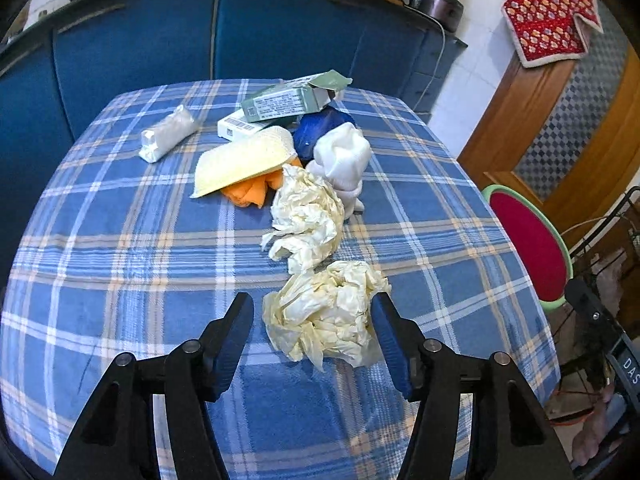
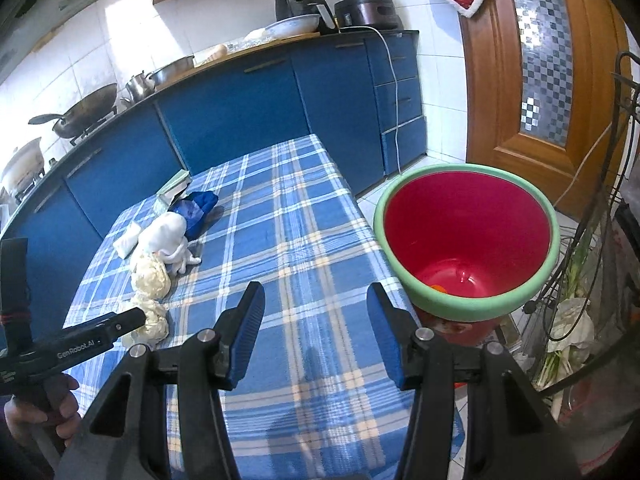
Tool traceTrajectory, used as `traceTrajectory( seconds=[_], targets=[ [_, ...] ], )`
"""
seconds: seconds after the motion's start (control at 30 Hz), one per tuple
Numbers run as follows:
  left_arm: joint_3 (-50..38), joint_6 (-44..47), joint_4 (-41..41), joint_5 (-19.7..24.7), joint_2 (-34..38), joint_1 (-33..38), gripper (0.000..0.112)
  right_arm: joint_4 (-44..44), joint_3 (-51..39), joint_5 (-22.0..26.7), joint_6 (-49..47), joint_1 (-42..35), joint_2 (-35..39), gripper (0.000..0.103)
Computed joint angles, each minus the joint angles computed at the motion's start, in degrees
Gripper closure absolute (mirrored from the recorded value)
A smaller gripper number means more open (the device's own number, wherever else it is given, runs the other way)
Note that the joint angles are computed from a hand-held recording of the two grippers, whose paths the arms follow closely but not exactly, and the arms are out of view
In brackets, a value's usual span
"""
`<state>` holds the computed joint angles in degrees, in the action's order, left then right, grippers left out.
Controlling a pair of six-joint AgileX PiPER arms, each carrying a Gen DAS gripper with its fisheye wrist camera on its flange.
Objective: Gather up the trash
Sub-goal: 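Grasp the large crumpled paper with the left tool while the right tool grasps smaller crumpled paper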
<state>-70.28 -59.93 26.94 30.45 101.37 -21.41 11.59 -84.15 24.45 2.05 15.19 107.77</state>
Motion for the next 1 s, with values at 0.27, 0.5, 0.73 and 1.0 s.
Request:
traceTrajectory(
  seconds=[0.27, 0.5, 0.73, 1.0],
  targets=[
    [0.9, 6.4, -7.3, -6.4, 1.5, 0.3, 0.051, -0.7, -0.7, 0.9, 0.4, 0.9, 0.8, 0.049],
    [2.4, 9.6, -10.9, -10.1, 1.4, 0.8, 0.075, -1.2, -1.0, 1.0, 0.9, 1.4, 1.2, 0.049],
    [4.8, -0.1, -0.5, -8.4, -2.7, 0.4, 0.075, -0.1, -3.1, 2.2, -0.6, 2.7, 2.2, 0.049],
    [8.7, -12.9, 12.5, -3.9, -8.2, 2.4, 0.075, 1.7, -8.3, 4.7, -2.6, 5.2, 5.1, 0.048]
  ],
)
